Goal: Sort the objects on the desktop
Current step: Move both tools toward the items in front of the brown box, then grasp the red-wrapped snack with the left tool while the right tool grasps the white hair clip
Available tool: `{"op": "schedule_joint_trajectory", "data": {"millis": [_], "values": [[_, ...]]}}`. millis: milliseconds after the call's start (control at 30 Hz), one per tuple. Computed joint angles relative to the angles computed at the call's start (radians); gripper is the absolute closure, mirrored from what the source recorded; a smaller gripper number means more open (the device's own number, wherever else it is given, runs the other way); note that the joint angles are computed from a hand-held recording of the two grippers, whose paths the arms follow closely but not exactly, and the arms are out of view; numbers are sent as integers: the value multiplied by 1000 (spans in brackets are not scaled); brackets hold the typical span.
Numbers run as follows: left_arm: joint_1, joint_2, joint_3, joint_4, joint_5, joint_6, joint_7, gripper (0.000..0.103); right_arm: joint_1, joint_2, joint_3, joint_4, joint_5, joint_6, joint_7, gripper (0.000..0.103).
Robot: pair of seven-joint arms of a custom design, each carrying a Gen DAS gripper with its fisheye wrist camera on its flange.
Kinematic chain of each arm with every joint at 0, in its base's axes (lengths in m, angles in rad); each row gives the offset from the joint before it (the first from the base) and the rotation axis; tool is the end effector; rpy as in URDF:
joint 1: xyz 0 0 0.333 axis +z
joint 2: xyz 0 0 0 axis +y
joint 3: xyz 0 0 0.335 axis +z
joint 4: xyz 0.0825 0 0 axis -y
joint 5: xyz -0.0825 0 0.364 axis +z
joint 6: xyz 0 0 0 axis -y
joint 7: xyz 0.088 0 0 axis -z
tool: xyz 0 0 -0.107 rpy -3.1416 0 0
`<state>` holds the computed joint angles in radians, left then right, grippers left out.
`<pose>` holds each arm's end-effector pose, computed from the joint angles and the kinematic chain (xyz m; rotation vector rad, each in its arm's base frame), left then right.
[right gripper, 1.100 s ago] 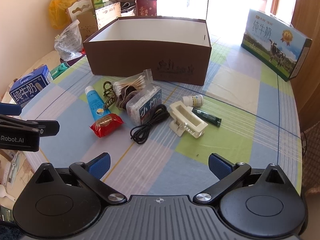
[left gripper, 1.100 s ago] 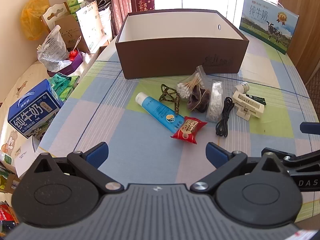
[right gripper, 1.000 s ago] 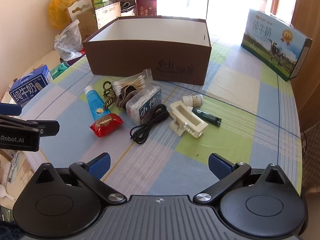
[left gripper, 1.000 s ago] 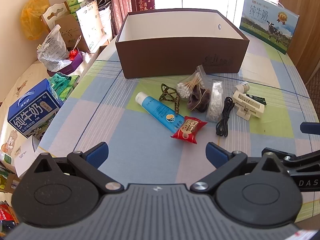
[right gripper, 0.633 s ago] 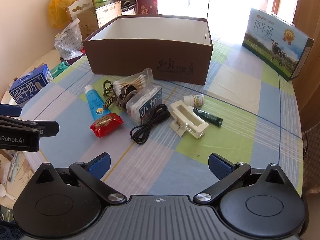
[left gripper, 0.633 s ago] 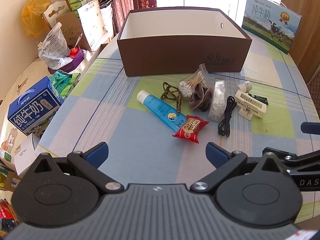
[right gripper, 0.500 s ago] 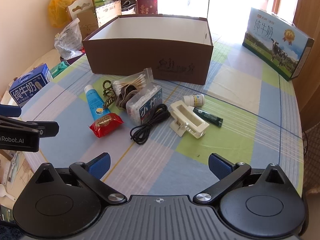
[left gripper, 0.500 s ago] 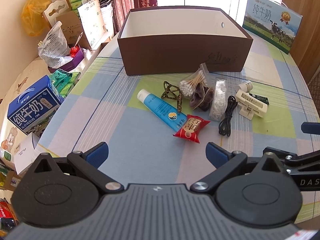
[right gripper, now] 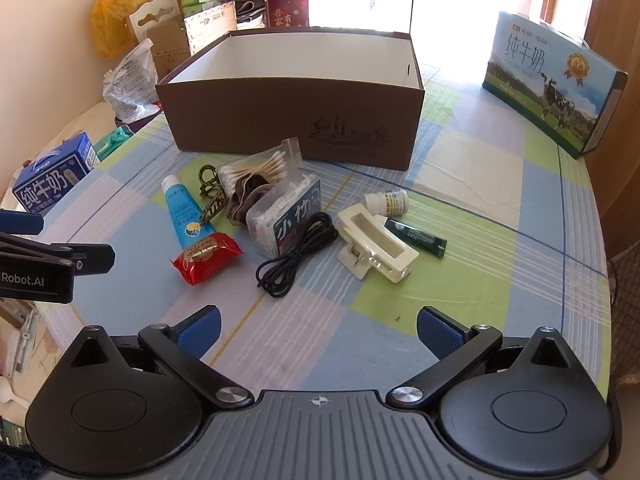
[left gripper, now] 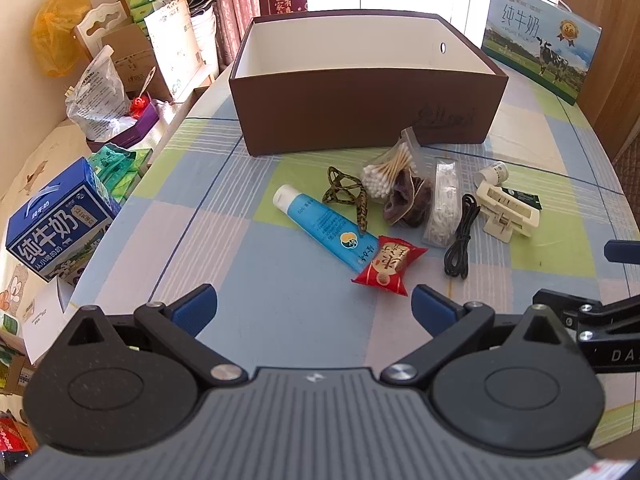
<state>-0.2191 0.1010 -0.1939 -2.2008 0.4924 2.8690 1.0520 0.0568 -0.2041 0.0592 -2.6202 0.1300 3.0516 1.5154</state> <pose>0.5116 -0.2504 0.4300 -1.5565 2.1660 -0.6223 0.4481 0.0426 0.4258 -1.8815 1.7924 -0.5453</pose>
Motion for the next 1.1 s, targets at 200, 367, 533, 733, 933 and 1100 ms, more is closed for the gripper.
{"op": "schedule_joint_trajectory", "data": {"millis": [200,367,533,733,933,1100], "values": [[55,35,-53,3,-228,50,256,1,52,23,-47,8,63,19,-56,2],[81,78,-85,21,-344,78,424,5,105,49,-92,15,180,44,-142,2],[154,132,-178,58,-512,69,640,15,67,77,-65,14,171,79,-152,2],[185,192,-232,113,-618,31,819,27,2,106,-31,23,88,75,-77,2],[167,251,-226,185,-632,-21,896,31,-50,131,-10,37,-47,60,56,2],[147,299,-214,247,-621,-72,923,41,-54,149,-29,50,-115,46,126,2]]}}
